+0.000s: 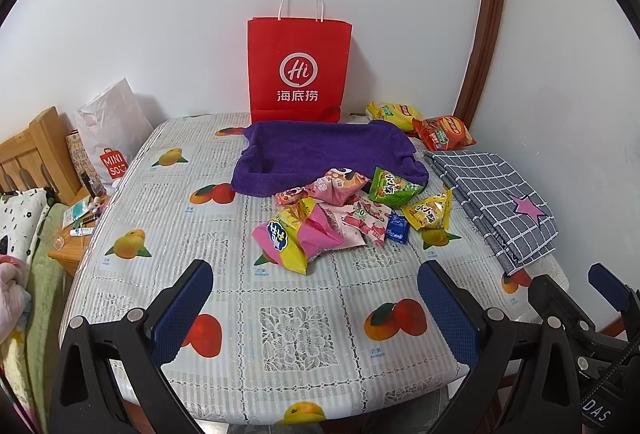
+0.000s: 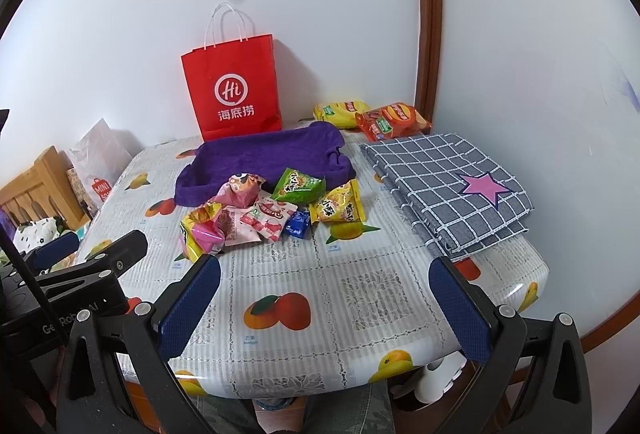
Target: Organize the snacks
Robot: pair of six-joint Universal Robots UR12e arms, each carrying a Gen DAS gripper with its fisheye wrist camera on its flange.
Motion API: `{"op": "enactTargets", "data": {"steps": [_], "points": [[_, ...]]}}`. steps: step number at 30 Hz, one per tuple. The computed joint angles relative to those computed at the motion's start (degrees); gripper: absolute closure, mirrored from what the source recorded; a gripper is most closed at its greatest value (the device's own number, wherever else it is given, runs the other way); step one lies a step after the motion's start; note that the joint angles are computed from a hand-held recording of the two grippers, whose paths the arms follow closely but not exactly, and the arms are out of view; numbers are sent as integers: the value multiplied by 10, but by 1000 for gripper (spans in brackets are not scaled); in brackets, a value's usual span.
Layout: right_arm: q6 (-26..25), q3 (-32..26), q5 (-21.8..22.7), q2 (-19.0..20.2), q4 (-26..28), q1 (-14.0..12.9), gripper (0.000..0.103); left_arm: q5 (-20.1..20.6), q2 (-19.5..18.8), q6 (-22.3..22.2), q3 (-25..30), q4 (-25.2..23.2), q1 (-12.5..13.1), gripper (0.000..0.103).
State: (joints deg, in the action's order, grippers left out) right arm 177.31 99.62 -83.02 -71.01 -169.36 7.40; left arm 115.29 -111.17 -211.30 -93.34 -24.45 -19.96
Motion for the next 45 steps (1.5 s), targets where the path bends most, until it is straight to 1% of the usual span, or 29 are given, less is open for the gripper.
{"op": "enactTargets", "data": {"steps": [7, 12, 14, 16, 18, 22, 27, 30, 32, 34, 38, 40, 43, 45], "points": [[-4, 1, 6, 0, -4, -1, 1, 3, 1, 0, -2, 0, -1, 0], [-5, -1, 9, 6, -3, -1, 1, 0, -2, 1, 0, -4, 2, 0], [-15, -4, 10, 11, -1, -2, 0, -5, -6, 2, 4, -8, 5, 0], [-25, -8, 2, 17, 1, -2, 1, -8, -11, 4, 8, -16, 9, 0], [-21, -13, -5, 25, 4, -4, 1, -11, -16, 2, 12, -26, 13, 0], [-9, -25, 1, 40, 17, -11, 1, -24, -25, -10, 16, -41, 23, 0], [-33, -49, -20, 68, 30, -7, 1, -46, -37, -19, 17, -55, 40, 1], [-42, -64, -30, 87, 27, -5, 1, -58, -42, -22, 15, -60, 50, 4], [-37, -77, -41, 101, 16, -3, 1, -63, -44, -24, 12, -60, 56, 5], [-18, -91, -52, 113, 11, -3, 1, -67, -46, -24, 10, -63, 61, 5], [-1, -126, -36, 135, 25, -7, 1, -87, -47, -23, 6, -66, 73, 5], [5, -148, -34, 149, 37, -7, 1, -89, -48, -33, 4, -67, 78, 5], [7, -174, -40, 167, 56, -5, 1, -102, -49, -43, 0, -63, 86, 5], [4, -194, -34, 183, 66, -4, 0, -107, -50, -47, -3, -55, 90, 5]]}}
